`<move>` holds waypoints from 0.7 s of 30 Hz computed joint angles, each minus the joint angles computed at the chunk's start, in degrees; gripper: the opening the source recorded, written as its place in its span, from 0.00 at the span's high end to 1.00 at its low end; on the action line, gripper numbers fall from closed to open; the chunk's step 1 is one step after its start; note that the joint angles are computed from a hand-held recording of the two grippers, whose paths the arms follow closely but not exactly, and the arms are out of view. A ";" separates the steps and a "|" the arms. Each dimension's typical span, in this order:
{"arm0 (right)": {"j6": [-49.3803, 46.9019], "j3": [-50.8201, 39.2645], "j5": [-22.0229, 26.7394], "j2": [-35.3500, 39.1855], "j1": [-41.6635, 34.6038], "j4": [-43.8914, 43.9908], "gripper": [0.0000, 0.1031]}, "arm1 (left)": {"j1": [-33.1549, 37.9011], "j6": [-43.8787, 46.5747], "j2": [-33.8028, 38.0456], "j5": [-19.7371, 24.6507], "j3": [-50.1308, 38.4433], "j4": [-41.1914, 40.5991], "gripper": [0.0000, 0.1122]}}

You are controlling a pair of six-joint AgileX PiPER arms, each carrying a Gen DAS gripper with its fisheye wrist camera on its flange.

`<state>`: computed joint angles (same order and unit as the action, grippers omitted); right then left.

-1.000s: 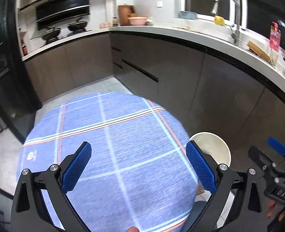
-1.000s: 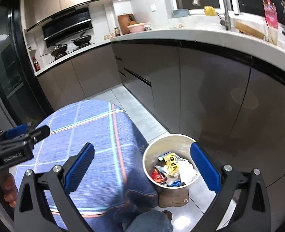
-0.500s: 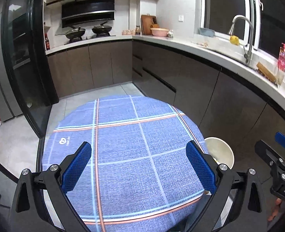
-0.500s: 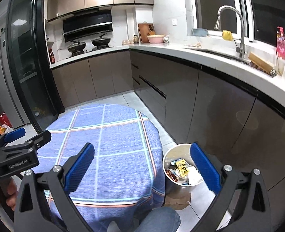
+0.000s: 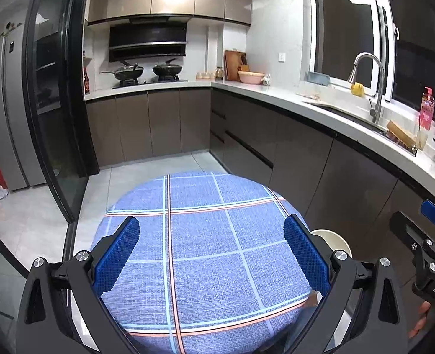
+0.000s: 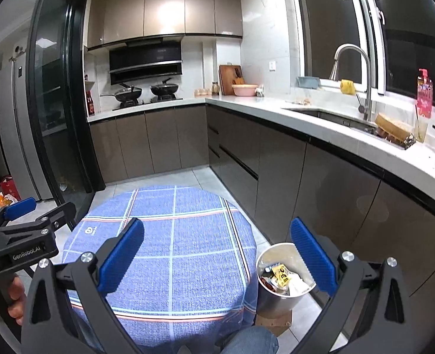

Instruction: Collect trash

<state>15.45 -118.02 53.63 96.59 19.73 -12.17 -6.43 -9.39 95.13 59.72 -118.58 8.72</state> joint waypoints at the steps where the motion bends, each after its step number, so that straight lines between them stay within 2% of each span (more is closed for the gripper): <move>1: 0.12 0.04 0.03 -0.17 0.28 -0.27 0.03 | 0.25 0.10 -0.53 -0.32 0.59 -0.24 0.16; 8: 0.02 1.11 0.01 -0.95 1.26 -1.27 0.03 | 0.22 0.67 -3.77 -2.50 4.91 -0.77 0.16; 21: 1.55 2.97 0.63 -1.87 1.70 -2.72 0.03 | -0.74 0.45 -4.25 -2.59 5.87 -0.89 0.16</move>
<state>17.00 -115.04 54.26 94.72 21.42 -14.89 -7.17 -8.94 90.88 57.13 -112.71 7.83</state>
